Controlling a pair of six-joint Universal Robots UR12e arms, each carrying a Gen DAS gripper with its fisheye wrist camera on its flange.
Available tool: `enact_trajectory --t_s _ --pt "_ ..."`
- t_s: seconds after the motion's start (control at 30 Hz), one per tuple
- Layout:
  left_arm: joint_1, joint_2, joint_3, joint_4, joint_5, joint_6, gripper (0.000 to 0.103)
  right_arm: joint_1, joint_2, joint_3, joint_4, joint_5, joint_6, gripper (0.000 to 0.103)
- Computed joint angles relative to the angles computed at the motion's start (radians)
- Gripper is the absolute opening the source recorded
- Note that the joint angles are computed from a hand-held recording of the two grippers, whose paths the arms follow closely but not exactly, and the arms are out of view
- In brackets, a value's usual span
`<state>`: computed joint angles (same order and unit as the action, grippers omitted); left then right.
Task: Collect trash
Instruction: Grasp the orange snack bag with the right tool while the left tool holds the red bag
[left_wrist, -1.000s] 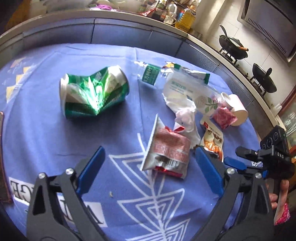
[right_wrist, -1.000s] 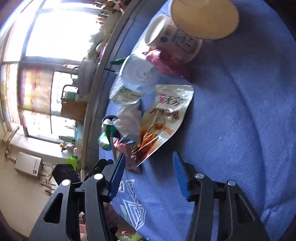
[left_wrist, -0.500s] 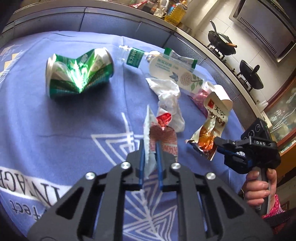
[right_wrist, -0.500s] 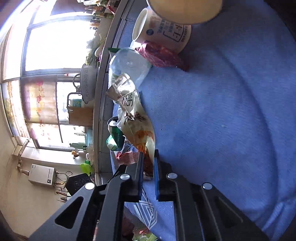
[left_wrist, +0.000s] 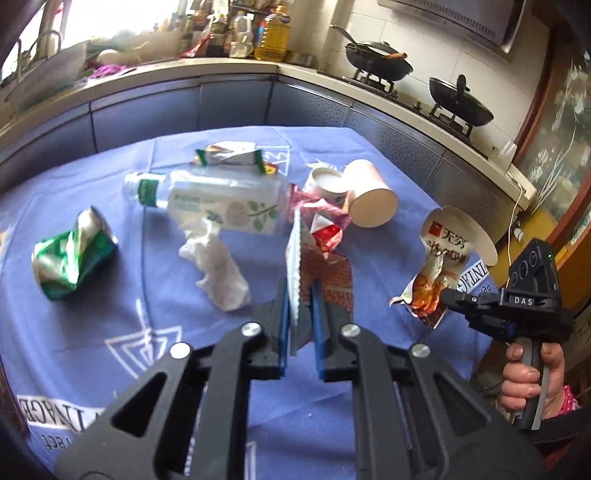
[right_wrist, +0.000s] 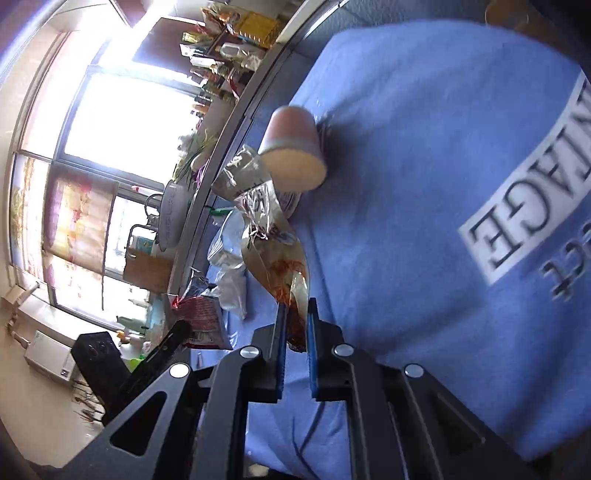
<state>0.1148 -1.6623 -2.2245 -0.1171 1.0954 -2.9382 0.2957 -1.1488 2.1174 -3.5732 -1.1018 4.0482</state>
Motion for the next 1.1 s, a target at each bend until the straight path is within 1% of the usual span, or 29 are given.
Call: enact_trajectory --t_s 0.07,0.13,0.23,0.3,0.43,0.53,0.8,1.1 --pt "-0.038 -0.014 0.02 0.023 0.019 0.017 0.011 0.005 -0.035 0.027 0.009 -0.093 -0.05 0.01" --pt "-0.071 -0.027 0.035 0.047 0.037 0.033 0.011 0.008 -0.061 0.049 0.006 -0.165 -0.078 0.01" --pt "-0.111 -0.046 0.059 0.06 0.055 0.054 0.011 0.02 -0.097 0.077 0.007 -0.274 -0.119 0.01" --pt "-0.133 -0.058 0.075 0.058 0.058 0.061 0.011 0.028 -0.11 0.089 0.0 -0.324 -0.13 0.01" --pt "-0.168 -0.076 0.1 0.049 0.063 0.069 0.011 0.039 -0.123 0.1 -0.005 -0.381 -0.128 0.01" --pt "-0.188 -0.084 0.111 0.057 0.069 0.083 0.011 0.034 -0.13 0.118 -0.017 -0.382 -0.126 0.01" --pt "-0.226 -0.095 0.132 0.063 0.083 0.108 0.011 0.024 -0.139 0.13 -0.04 -0.385 -0.116 0.01" --pt "-0.266 -0.123 0.17 0.041 0.102 0.128 0.011 0.0 -0.146 0.146 -0.066 -0.391 -0.116 0.009"
